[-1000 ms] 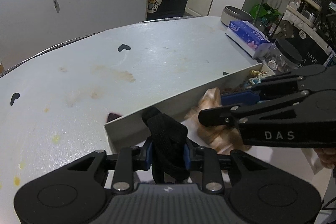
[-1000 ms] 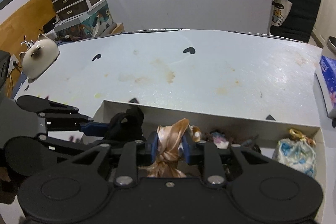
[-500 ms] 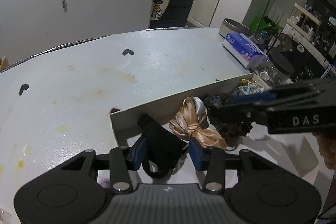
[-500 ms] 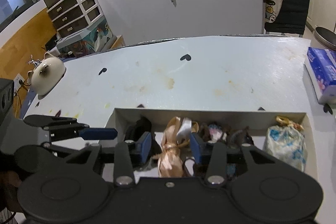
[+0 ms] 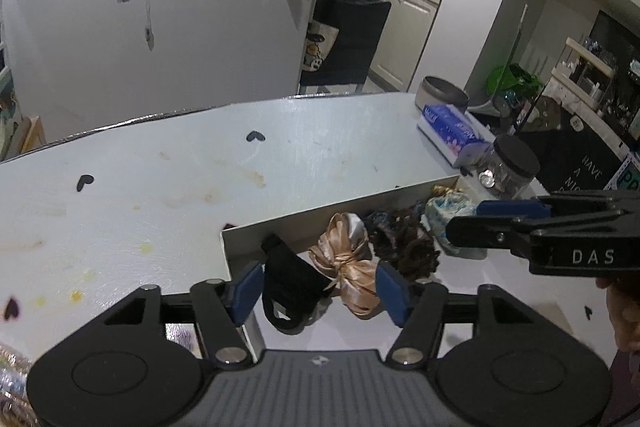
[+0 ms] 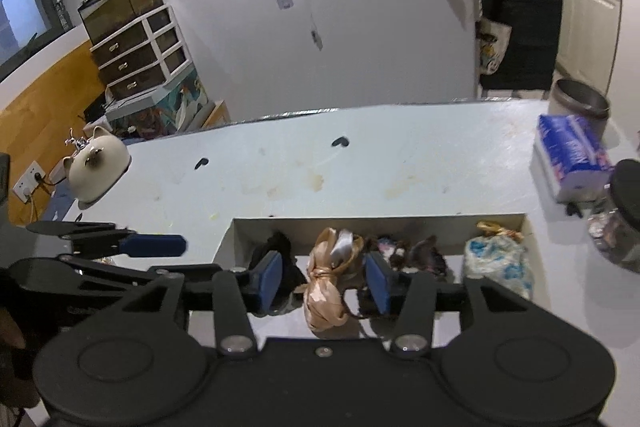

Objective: Organize soft objects
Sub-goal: 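Carry the peach bow and black cloth into the white box and release, then withdraw both tools from the box toward the plastic bags on the table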

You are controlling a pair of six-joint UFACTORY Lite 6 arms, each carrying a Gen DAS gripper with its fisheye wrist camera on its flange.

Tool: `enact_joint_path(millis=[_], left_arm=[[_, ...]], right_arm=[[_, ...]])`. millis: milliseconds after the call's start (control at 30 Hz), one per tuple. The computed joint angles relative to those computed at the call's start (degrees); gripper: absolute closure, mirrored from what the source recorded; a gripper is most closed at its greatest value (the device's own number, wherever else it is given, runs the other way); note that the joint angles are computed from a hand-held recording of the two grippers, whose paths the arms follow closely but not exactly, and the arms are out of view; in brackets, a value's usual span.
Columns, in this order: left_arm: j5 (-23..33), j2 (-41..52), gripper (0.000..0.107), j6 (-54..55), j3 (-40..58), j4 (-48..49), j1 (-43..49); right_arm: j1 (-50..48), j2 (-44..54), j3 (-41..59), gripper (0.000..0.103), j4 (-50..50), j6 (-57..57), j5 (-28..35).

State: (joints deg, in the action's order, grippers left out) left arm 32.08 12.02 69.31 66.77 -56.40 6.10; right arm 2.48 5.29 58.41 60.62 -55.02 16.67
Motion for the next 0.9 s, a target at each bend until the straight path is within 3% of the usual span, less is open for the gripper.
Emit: enact_joint_path(millis=[433,600,733,900], left_arm=[[-3.52,-19.25,0.005,-5.81,-15.42,1.33,0.11],[-4.87,-25.34,0.004,-8.21,-20.73,1.98,0.22],[-5.91,-29.73,0.004,-9.47,-24.68,2.07,0.50],[-6.94,-34.62,0.004,-13.19,-28.85,4.75,0.35]], right_arm=[[-0.81,-21.08,-15.95,0.022,-15.82,14.40,-3.36],[-1.18,-28.14,-21.36,0.011,-24.41,22.53,-4.95],[-0.66,-33.22,-24.91,0.004,-39.51,36.27,-5.73],[-2.18,-37.93,-28.13,0.000,-43.11,39.40,-5.35]])
